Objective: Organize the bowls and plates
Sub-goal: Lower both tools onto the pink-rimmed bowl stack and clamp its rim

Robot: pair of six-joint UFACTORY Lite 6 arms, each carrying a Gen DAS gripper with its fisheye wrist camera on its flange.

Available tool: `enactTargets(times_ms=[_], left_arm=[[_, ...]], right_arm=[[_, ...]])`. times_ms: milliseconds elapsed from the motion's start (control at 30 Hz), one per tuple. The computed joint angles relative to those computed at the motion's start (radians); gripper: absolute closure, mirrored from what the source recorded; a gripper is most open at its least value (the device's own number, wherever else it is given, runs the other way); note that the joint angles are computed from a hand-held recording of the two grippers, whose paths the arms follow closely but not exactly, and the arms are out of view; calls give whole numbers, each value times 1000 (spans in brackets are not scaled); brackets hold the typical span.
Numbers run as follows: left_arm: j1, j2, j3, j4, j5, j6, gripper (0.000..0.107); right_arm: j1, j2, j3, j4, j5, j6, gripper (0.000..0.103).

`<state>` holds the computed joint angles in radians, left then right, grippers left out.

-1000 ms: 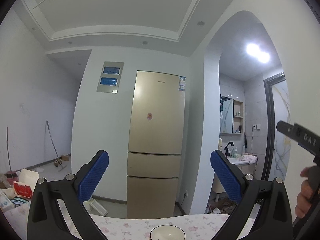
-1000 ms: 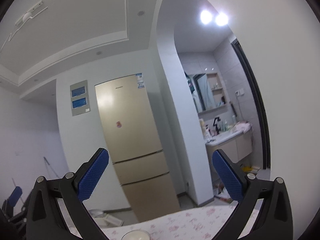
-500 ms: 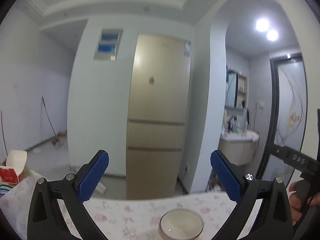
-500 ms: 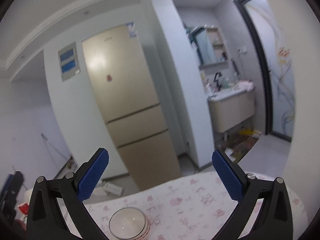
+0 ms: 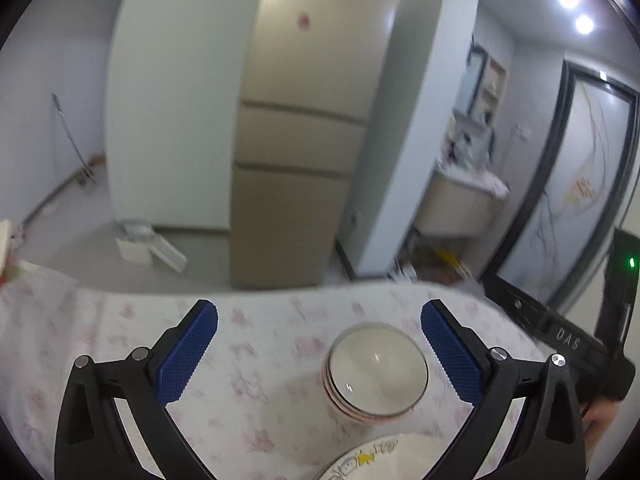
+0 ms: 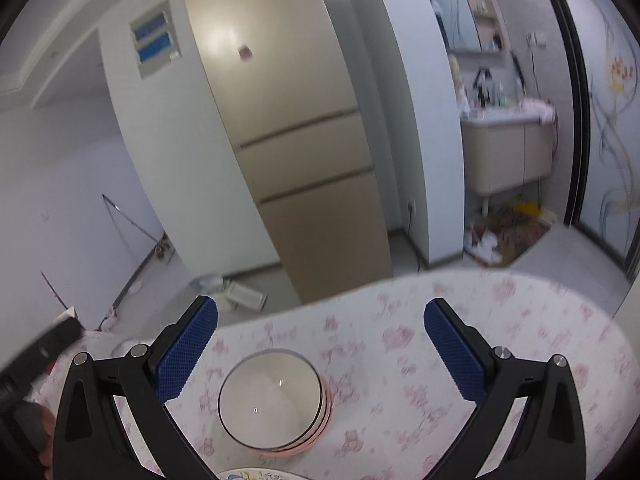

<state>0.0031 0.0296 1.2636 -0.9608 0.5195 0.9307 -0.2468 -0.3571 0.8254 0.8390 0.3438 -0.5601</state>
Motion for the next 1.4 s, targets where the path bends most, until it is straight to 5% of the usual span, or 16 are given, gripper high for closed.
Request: enactTargets(times_ms=[133,267,567,800,933,1167,1300,1400], left_arm=[[-110,91,15,210,-125,-174,4],[-195,201,41,413,-137,-416,4],[-228,401,92,318,-115,-399,5],[-217,495,141,222,-42,-336,17],[-215,530,167,205,-12,-335,26],[-206,581,200,180,16,-327,41],[-171,621,222,66,77,-276,68],[-141,633,223,-8,112,-246,68]], right_arm=[[-77,127,27,199,150,-198,0],[-111,238,48,273,245,-280,1],[-57,438,118,248,268,-233,10],[-61,545,168,260,366,-243,22],[-53,605,187,252,396,-213,39],[-78,680,183,325,444,-231,44],[-75,709,195,293,444,-196,56],[-104,753,208,308,490,-199,61]])
